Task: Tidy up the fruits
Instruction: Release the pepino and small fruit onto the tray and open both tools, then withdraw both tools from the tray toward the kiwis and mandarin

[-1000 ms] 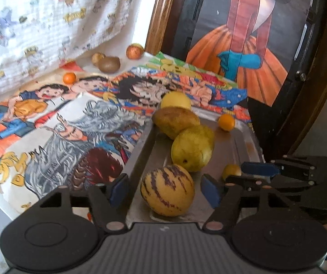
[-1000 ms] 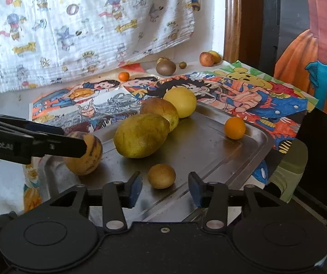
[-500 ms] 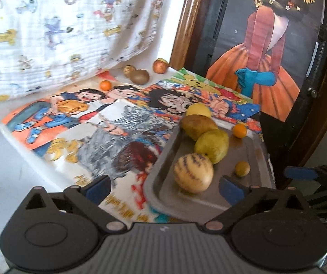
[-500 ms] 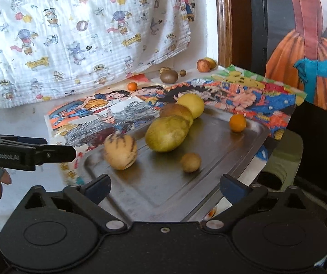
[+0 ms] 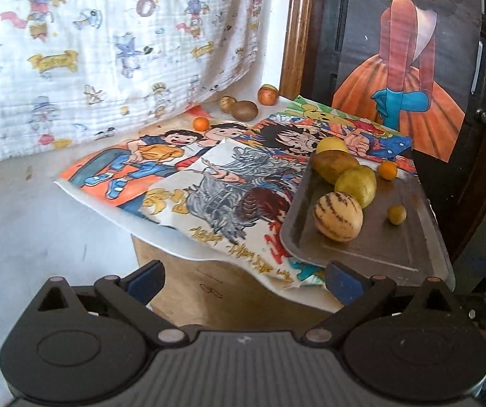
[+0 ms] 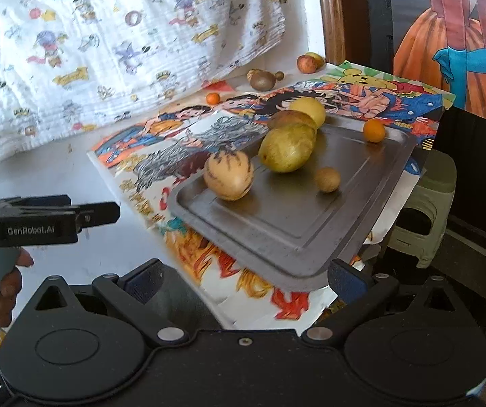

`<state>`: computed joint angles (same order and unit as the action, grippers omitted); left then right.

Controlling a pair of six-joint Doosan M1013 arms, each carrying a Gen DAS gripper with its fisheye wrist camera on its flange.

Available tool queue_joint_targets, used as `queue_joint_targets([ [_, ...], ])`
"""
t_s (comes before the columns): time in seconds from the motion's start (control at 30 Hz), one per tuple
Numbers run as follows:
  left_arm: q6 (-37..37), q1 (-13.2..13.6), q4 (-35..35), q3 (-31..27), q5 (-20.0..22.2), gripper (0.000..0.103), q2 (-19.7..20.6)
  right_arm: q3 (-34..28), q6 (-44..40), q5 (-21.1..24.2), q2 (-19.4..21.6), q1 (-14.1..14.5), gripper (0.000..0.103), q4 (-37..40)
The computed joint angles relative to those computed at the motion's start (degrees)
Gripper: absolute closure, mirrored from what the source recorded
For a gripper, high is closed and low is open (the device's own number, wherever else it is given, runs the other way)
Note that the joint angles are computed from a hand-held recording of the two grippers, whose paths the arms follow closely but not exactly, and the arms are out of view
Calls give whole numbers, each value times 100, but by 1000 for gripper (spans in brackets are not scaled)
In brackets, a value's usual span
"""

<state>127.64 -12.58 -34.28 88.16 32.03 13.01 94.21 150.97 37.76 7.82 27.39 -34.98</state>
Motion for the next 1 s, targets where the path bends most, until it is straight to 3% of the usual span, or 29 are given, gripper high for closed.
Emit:
queue_joint_targets([
  [0.47,-129,155,231,-148,-35,0,90,-509,-713,280,331,117,1,-124],
  [0.63,-409,177,319,-568,-68,0,442,-860,-1239,293,644,-76,1,115],
  [0.77,-749,122,751,-1189,3,0,890,-1177,-1933,-61,858,-316,1,584],
  [0.87,-1345,43,1445,-1925,452,0,1325,-1595,-2246,-14,1069,-488,1,856],
  [1.0,-2101,-49,2217,-2932,1340,0,1870,-2048,-1874,182,1293,-627,1,810],
])
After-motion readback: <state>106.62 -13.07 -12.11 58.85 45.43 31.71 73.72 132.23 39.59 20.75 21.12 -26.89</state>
